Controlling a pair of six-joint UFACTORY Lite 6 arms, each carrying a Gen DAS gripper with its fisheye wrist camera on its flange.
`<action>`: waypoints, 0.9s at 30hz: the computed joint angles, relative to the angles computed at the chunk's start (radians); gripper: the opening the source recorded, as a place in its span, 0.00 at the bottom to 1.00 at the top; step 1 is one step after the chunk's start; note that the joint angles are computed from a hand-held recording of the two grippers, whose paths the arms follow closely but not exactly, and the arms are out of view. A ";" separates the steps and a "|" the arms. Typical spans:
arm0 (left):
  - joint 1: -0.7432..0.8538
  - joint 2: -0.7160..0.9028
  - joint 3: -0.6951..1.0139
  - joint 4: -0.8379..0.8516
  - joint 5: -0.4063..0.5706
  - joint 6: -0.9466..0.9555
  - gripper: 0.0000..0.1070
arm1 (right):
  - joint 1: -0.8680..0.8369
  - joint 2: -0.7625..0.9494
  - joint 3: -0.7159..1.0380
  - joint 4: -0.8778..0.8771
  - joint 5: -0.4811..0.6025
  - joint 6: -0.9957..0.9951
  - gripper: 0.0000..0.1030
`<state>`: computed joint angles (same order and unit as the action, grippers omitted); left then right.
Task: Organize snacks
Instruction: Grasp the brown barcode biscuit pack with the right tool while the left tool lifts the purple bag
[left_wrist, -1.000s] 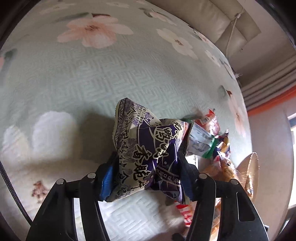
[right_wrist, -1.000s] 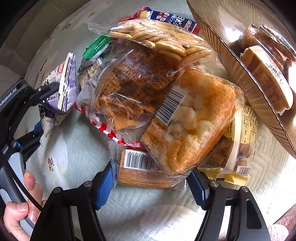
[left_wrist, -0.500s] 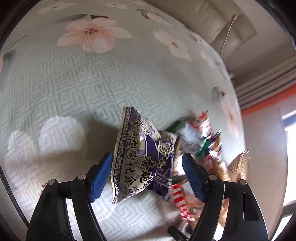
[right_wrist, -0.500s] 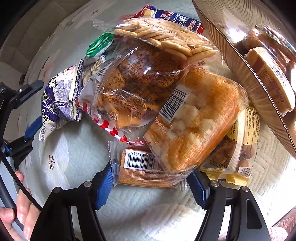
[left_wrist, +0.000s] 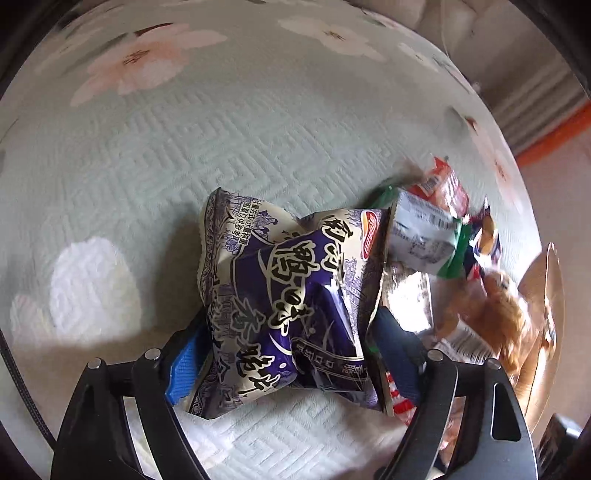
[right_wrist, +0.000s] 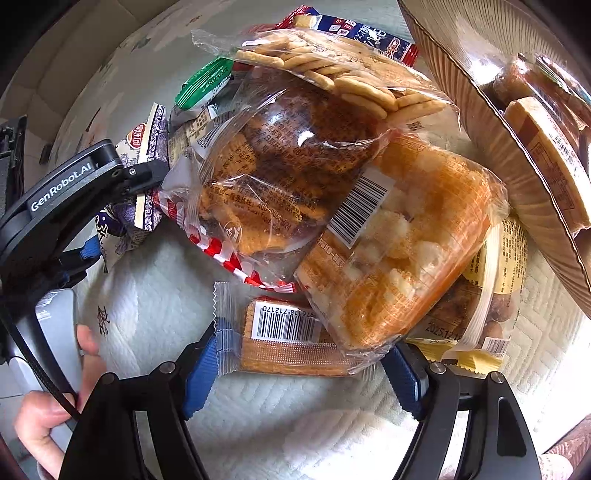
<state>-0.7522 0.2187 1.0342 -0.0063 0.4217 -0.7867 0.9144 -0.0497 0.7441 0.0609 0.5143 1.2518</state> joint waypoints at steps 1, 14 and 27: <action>-0.003 -0.017 -0.019 0.036 -0.011 -0.056 0.71 | -0.001 -0.002 -0.002 -0.001 -0.001 0.000 0.77; 0.009 -0.297 -0.228 0.076 0.012 -0.192 0.63 | 0.002 -0.071 -0.052 -0.053 -0.006 0.050 0.66; -0.178 -0.311 -0.133 0.264 0.207 -0.469 0.63 | 0.025 -0.246 -0.176 0.040 -0.055 0.000 0.64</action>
